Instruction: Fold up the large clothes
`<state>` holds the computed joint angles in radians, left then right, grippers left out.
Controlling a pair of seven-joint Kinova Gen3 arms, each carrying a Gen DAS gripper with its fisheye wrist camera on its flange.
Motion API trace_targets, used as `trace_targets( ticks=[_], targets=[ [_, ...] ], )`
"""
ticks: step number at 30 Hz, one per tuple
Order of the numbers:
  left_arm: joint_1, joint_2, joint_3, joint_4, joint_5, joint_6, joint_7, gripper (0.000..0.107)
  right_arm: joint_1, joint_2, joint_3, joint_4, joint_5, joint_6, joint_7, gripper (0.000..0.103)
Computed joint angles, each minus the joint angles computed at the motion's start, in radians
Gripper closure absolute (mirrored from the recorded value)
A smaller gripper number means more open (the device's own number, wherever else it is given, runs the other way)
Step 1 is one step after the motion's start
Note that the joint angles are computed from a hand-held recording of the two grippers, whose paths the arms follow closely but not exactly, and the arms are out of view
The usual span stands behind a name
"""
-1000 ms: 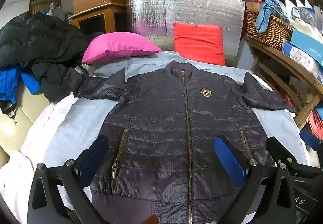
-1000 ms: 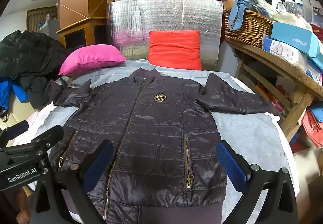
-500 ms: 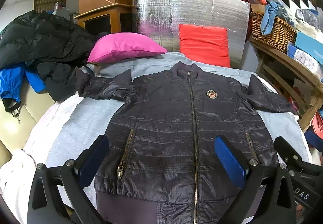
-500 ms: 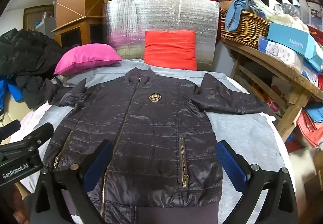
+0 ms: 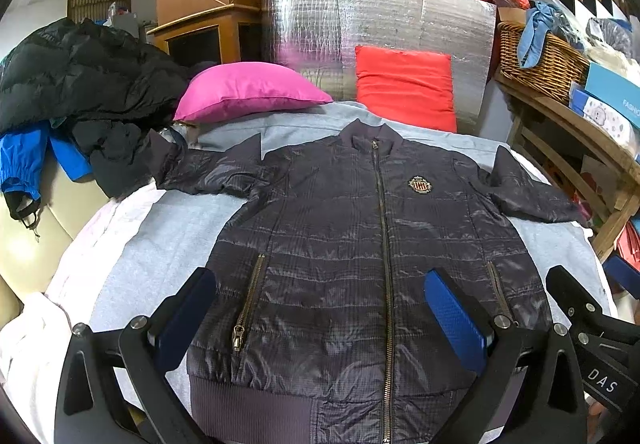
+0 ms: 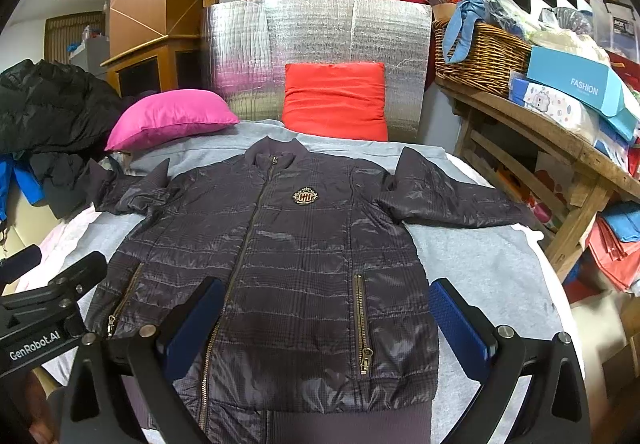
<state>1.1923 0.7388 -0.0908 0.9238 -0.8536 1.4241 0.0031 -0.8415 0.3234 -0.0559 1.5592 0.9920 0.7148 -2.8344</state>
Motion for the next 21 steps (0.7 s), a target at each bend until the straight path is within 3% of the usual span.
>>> trace_targets(
  ticks=[21],
  targets=[
    [0.001,-0.009,0.006,0.012,-0.006,0.002,0.005,0.004,-0.002,0.000,-0.001,-0.002,0.003,0.007,0.002,0.000]
  ],
)
